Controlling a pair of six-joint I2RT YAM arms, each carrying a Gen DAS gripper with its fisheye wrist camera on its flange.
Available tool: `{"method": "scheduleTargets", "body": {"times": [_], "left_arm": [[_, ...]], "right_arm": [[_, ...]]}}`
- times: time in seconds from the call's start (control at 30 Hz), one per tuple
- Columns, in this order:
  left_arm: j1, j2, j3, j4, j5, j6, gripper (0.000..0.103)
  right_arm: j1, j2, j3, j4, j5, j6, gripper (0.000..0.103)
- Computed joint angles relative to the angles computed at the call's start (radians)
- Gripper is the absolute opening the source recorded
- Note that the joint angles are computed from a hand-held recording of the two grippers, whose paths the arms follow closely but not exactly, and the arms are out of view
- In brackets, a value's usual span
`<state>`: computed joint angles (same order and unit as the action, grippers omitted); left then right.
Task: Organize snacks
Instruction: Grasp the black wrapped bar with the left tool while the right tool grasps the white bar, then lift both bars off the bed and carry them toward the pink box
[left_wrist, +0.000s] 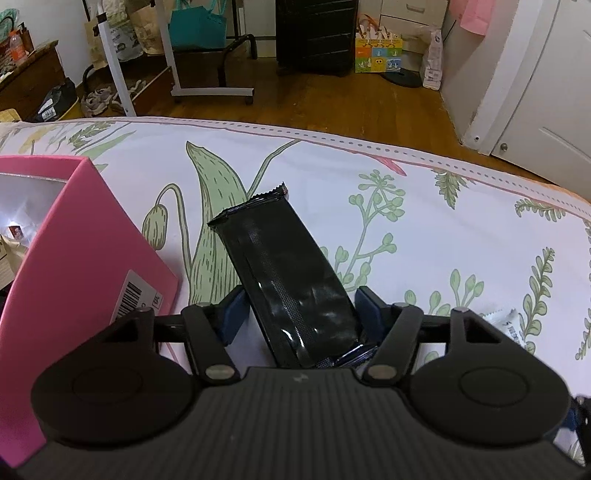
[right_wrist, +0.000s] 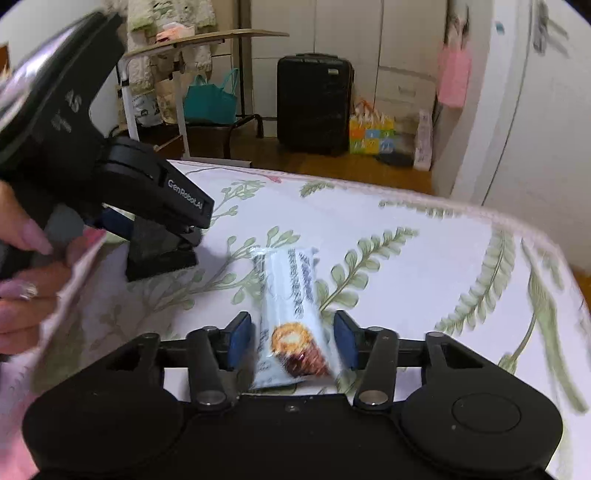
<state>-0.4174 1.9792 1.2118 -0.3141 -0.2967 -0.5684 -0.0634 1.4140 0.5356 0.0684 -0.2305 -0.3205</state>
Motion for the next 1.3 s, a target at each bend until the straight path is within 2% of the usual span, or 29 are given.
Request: {"method": "scheduleTargets", "body": {"times": [0.07,0.13,0.27,0.47,0.7,0.9,1.1,1.3], "left_arm": [[0.0,-0.001,0.011,-0.029,0.004,0.019,0.059],[0.004,-0.016,0.008,-0.047,0.031,0.025,0.058],[-0.01,-0.073,-0.065,-0.018,0.06,0.042,0.058],[-0.036,-0.214,-0.208,0.01,0.143,0.04,0.056],[-0.103,-0.401,-0.348,-0.009,0.17,0.033,0.054],[-0.141,-0.531,-0.418,-0.058,0.212,0.024,0.053],[-0.189,-0.692,-0.504,-0.13,0.241,0.001,0.051],[-0.232,-0.696,-0.588,-0.128,0.248,-0.003,0.051]], "right_arm": [[0.011,0.001,0.012,-0.006,0.032,0.032,0.033],[0.002,-0.01,0.029,-0.045,0.033,0.077,0.033],[-0.012,-0.061,0.028,-0.119,0.043,0.104,0.032],[-0.066,-0.193,0.011,-0.283,-0.024,0.161,0.032],[-0.11,-0.292,0.015,-0.467,-0.058,0.258,0.032],[-0.112,-0.437,-0.019,-0.584,-0.072,0.255,0.032],[-0.151,-0.585,-0.025,-0.765,-0.106,0.196,0.032],[-0.159,-0.681,-0.053,-0.866,-0.097,0.134,0.032]]}}
